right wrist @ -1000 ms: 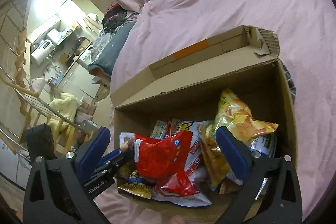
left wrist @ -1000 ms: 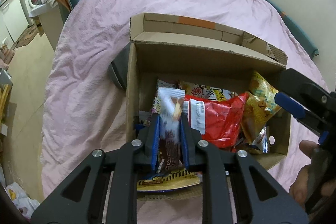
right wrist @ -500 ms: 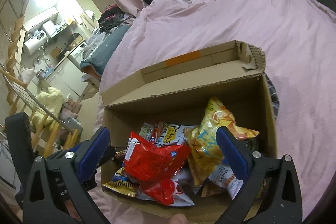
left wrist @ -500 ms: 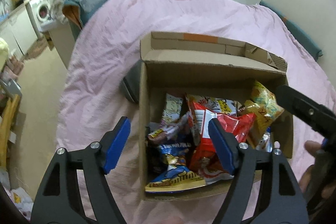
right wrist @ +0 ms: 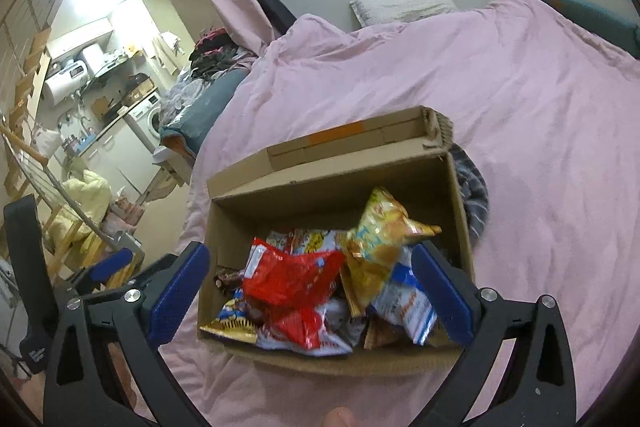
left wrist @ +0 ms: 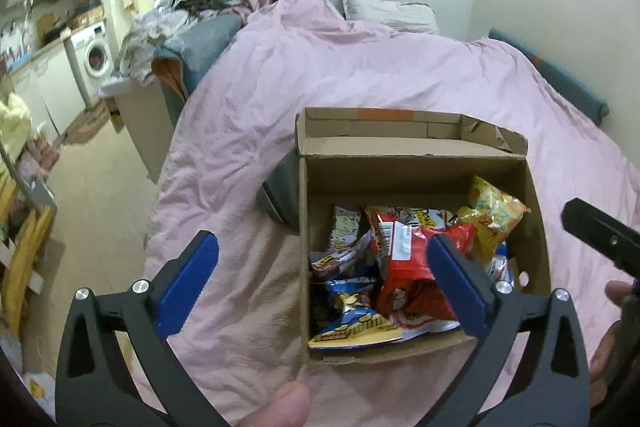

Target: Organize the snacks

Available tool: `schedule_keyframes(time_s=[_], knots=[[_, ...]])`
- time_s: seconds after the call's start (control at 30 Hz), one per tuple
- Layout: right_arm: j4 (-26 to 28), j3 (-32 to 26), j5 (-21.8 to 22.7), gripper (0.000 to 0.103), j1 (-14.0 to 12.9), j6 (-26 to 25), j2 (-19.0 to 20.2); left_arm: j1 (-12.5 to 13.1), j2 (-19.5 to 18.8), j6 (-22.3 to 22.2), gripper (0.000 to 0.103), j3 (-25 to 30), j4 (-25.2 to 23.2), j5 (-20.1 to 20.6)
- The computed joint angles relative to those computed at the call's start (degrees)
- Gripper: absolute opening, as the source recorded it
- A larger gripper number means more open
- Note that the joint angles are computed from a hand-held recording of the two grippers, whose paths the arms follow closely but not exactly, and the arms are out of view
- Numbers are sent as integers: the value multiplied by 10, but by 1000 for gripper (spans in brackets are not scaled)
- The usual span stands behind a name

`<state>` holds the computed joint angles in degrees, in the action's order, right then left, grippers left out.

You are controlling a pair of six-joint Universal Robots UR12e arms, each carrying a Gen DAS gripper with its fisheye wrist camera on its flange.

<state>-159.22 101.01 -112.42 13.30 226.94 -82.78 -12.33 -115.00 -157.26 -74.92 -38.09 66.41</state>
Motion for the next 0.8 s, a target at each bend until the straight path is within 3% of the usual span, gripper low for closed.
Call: schedule_keyframes(time_s=[0.3, 0.5, 0.7, 0.8], knots=[[45, 9, -71, 103, 38, 25, -18, 19, 25, -1, 103, -26, -17, -6], [69, 16, -132, 103, 68, 43, -25, 37, 50, 4, 103, -56, -6, -22], [90, 12, -161, 103, 91, 49, -23, 52, 81, 16, 103, -101, 16, -26], [102, 9, -176, 103, 104, 62, -19, 65, 101, 12, 103, -132, 40, -48]])
